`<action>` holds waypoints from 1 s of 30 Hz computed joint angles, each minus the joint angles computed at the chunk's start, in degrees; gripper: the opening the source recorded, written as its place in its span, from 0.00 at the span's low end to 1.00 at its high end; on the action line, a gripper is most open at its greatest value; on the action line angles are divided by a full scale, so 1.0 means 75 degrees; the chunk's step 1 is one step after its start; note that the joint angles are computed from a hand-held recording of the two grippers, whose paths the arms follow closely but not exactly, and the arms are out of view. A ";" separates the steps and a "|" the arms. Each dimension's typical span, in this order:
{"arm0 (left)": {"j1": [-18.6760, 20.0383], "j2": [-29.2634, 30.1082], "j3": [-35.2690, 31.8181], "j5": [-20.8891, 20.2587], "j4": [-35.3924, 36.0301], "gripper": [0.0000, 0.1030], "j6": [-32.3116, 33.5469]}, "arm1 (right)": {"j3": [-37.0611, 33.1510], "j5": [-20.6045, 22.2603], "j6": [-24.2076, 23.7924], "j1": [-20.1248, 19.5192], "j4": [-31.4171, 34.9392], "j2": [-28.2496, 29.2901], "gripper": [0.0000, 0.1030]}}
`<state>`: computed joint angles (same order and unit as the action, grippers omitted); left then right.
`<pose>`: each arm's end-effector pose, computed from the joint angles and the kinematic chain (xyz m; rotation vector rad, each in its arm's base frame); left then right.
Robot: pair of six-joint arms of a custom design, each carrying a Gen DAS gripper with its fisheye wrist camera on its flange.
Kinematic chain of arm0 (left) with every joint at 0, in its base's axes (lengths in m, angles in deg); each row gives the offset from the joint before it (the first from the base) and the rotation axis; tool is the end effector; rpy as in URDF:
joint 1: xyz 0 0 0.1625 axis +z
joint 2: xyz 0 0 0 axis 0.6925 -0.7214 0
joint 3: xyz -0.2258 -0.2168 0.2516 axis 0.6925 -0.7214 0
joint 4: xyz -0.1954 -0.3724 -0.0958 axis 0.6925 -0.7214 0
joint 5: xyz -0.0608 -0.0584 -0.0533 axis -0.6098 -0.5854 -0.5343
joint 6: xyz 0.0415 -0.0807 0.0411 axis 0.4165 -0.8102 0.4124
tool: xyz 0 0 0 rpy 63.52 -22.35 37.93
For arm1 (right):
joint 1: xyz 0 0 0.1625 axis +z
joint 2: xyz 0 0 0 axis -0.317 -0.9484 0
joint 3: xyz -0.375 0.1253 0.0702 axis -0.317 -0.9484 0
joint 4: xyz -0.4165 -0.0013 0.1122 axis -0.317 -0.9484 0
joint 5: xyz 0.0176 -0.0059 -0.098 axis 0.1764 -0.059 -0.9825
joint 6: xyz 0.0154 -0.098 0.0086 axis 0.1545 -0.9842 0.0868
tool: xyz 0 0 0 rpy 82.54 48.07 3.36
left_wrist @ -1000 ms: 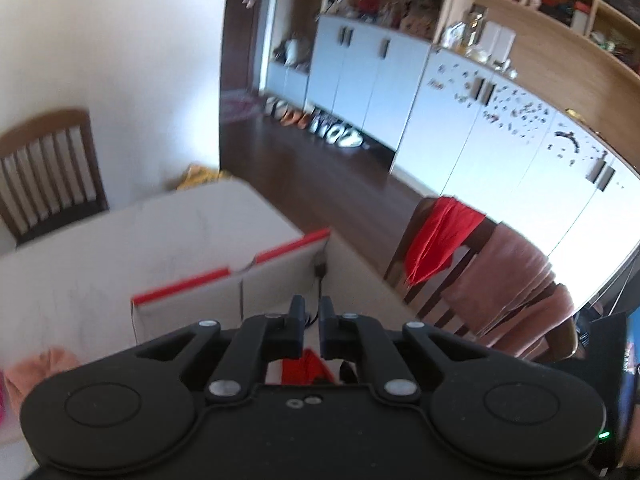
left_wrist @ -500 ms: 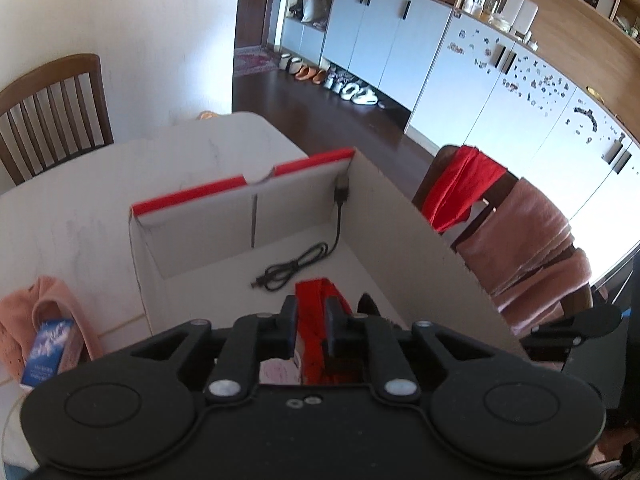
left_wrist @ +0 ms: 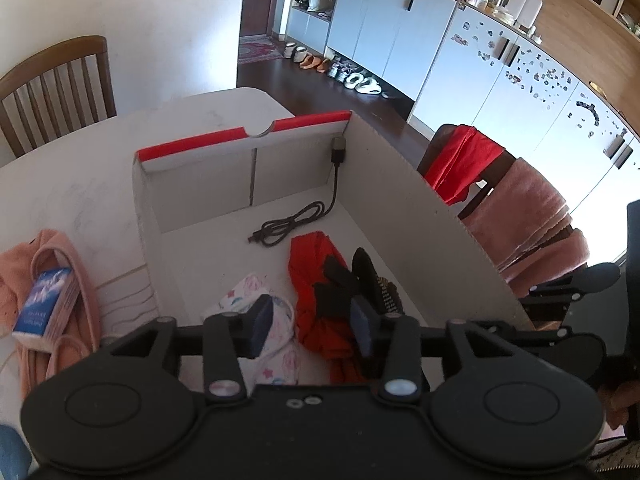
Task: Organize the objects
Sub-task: 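Move the left tool back toward the blue tissue pack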
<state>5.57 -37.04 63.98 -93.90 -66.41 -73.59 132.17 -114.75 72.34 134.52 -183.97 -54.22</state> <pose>-0.2052 -0.5098 0.2089 1.0291 2.5369 -0.3504 0.2556 -0.3996 0.1108 0.1758 -2.2589 0.4862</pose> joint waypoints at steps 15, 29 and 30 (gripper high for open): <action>0.0070 -0.1362 0.0668 0.0549 -0.0821 0.93 -0.0212 | 0.0021 0.0005 0.0134 0.0027 0.0153 -0.0061 0.05; 0.0988 -0.0706 0.0054 0.2060 -0.1935 0.99 0.0822 | 0.0027 0.0008 0.0182 0.0028 0.0268 -0.0093 0.05; 0.1057 -0.0622 0.0005 0.2097 -0.1983 0.99 0.0936 | 0.0027 0.0008 0.0182 0.0028 0.0268 -0.0093 0.05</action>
